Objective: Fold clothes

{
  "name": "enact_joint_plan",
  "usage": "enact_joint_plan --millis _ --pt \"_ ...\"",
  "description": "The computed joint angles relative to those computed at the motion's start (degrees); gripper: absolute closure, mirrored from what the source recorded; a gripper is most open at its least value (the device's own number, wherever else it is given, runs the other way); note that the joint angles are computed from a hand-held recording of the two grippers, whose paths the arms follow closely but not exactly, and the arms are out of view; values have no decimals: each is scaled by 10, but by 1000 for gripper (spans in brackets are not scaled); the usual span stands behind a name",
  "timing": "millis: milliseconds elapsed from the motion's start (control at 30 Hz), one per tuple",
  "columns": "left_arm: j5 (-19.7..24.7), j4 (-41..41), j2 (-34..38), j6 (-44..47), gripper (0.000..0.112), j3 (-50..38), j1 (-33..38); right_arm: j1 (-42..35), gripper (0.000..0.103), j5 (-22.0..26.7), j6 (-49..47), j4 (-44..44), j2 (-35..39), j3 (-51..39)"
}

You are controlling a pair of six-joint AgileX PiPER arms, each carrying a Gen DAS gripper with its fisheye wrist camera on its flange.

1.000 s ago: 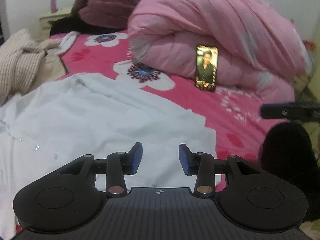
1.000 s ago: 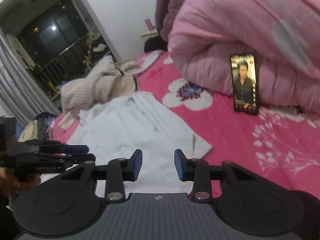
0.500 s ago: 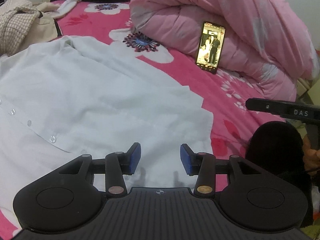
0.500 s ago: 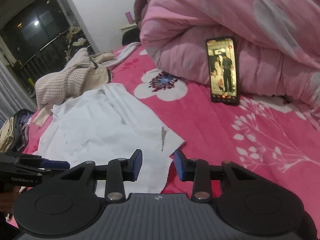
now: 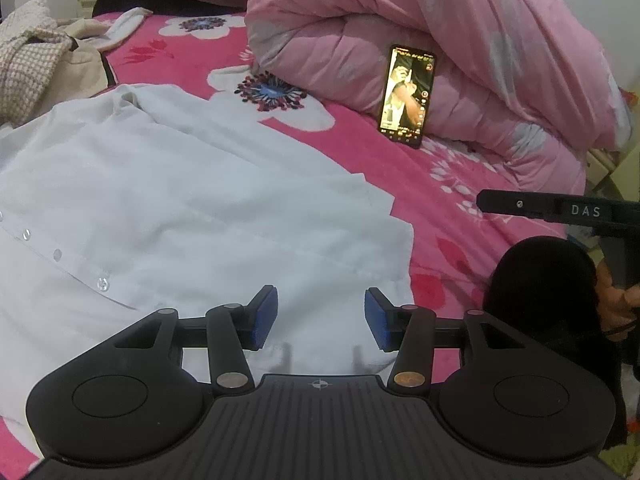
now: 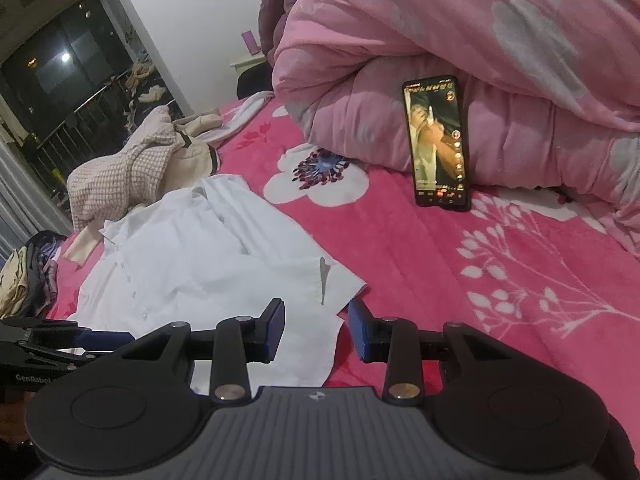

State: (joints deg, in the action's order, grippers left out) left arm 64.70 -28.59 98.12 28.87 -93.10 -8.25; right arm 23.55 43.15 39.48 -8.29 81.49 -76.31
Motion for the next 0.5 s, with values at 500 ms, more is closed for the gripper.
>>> enact_joint_plan --millis 500 --pt "13 -6 10 -8 61 -3 6 -114 65 28 -154 145 66 -91"
